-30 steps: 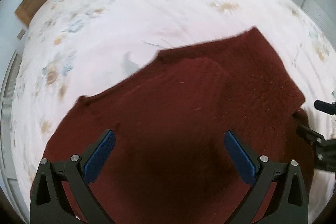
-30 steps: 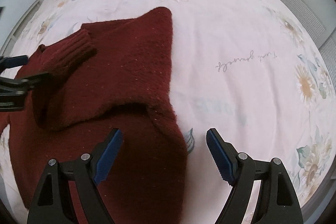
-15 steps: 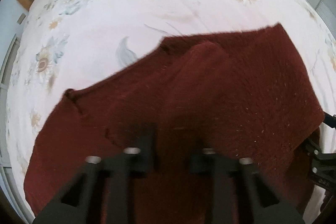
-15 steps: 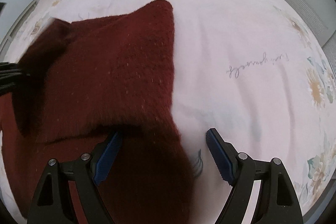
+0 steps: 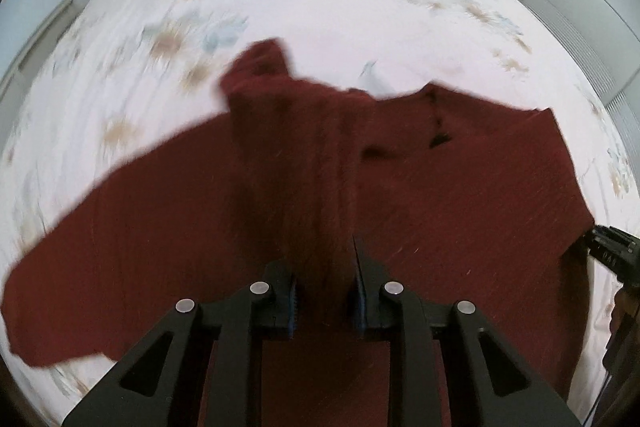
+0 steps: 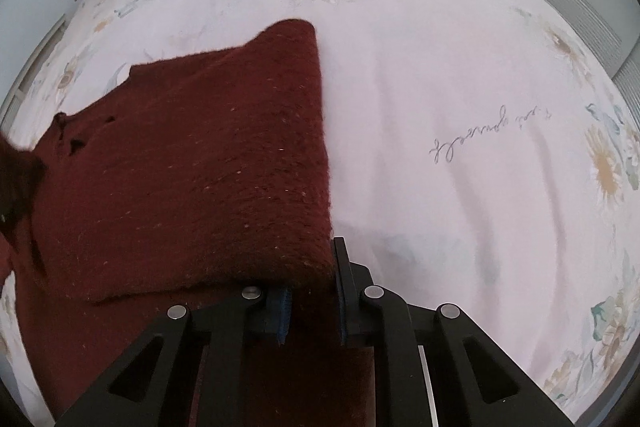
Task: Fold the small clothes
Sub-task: 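Grasp the other sleeve cuff with the left gripper and lift it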
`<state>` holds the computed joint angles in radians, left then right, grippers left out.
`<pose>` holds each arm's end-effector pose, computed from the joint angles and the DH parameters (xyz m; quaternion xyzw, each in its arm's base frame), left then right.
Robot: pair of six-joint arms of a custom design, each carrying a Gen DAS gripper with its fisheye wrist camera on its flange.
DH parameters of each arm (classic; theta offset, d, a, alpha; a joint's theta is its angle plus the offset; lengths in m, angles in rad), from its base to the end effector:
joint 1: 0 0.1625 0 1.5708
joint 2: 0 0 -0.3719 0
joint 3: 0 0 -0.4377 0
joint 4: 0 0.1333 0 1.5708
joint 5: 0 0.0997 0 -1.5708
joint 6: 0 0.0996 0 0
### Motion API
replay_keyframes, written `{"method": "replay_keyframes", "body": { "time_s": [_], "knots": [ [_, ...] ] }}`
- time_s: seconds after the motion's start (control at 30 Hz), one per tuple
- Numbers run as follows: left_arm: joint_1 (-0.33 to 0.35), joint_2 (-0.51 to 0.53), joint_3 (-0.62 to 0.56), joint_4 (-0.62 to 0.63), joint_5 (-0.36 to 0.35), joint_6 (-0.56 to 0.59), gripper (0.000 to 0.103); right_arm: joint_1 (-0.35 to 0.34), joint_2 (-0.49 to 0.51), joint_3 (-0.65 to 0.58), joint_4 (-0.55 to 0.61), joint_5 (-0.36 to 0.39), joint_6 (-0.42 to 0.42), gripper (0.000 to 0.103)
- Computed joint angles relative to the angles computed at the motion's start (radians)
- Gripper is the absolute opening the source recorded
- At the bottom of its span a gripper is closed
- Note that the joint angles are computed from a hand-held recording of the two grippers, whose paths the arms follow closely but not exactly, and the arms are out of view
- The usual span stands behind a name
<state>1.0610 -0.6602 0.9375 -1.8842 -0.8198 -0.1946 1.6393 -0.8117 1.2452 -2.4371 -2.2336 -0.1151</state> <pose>-0.2230 -0.8113 0.2016 0.1395 0.9197 -0.1423 0.3384 0.1250 -0.7699 0.2190 0.0151 -0.9260 0.1956 0.3224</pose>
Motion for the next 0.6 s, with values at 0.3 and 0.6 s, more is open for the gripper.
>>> {"method": "replay_keyframes", "body": {
  "time_s": [0.3, 0.6],
  "knots": [
    [0.047, -0.092, 0.096, 0.032, -0.064, -0.144, 0.047, 0.004, 0.023, -0.028, 0.017, -0.012, 0.004, 0.017],
    [0.033, -0.185, 0.172, 0.108, -0.070, -0.250, 0.076, 0.006, 0.016, -0.019, 0.018, -0.004, 0.003, 0.020]
  ]
}}
